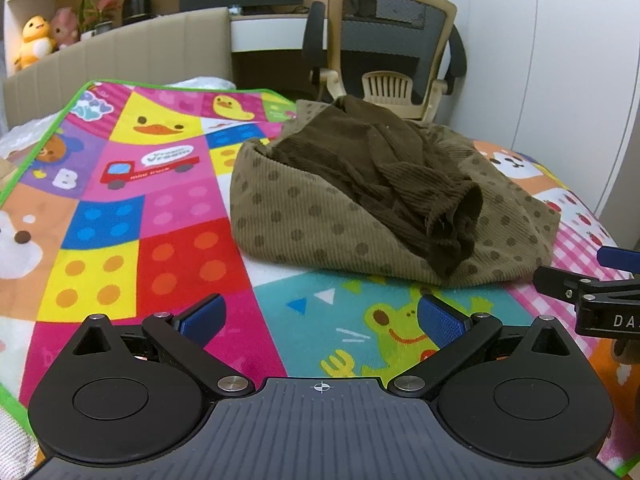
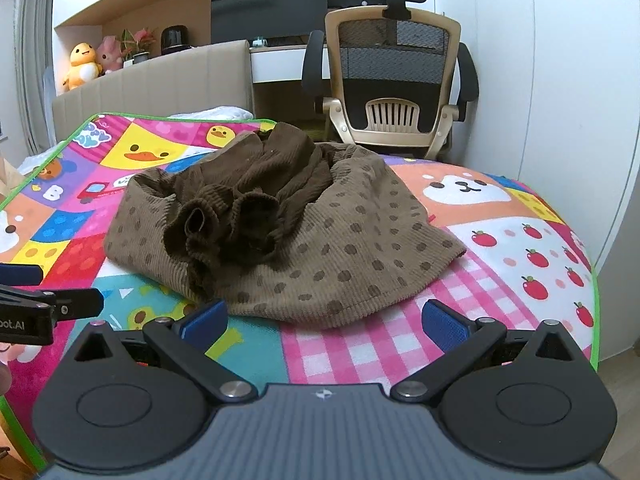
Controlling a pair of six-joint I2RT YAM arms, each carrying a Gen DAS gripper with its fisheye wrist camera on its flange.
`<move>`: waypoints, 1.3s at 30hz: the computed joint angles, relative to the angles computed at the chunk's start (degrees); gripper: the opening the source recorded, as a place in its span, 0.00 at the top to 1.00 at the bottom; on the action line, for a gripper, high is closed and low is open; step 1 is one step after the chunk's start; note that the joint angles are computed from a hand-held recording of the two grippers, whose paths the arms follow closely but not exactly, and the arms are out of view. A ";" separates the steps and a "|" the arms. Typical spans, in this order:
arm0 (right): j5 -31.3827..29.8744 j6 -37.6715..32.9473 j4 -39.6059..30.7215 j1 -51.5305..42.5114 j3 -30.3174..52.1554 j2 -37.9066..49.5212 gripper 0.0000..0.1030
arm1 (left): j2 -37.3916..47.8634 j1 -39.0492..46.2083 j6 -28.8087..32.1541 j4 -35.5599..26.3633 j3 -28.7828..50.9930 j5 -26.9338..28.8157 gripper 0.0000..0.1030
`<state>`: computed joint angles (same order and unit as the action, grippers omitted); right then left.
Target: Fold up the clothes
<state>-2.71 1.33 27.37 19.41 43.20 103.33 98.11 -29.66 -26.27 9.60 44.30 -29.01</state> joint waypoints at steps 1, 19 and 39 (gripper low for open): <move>0.04 -0.02 -0.26 0.03 0.12 -0.02 0.00 | -0.04 -0.04 -0.05 -0.03 -0.02 -0.18 0.00; -0.35 -0.82 -0.83 0.46 0.56 0.24 0.00 | 0.22 0.13 -0.20 -0.04 -0.05 0.10 0.00; 0.18 -1.52 -0.32 0.74 0.13 -0.23 0.00 | 0.26 0.13 -0.85 -0.54 -0.12 0.51 0.00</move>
<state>-2.52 -0.18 27.04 20.15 43.34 103.10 98.37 -29.53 -27.12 9.05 44.18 -28.51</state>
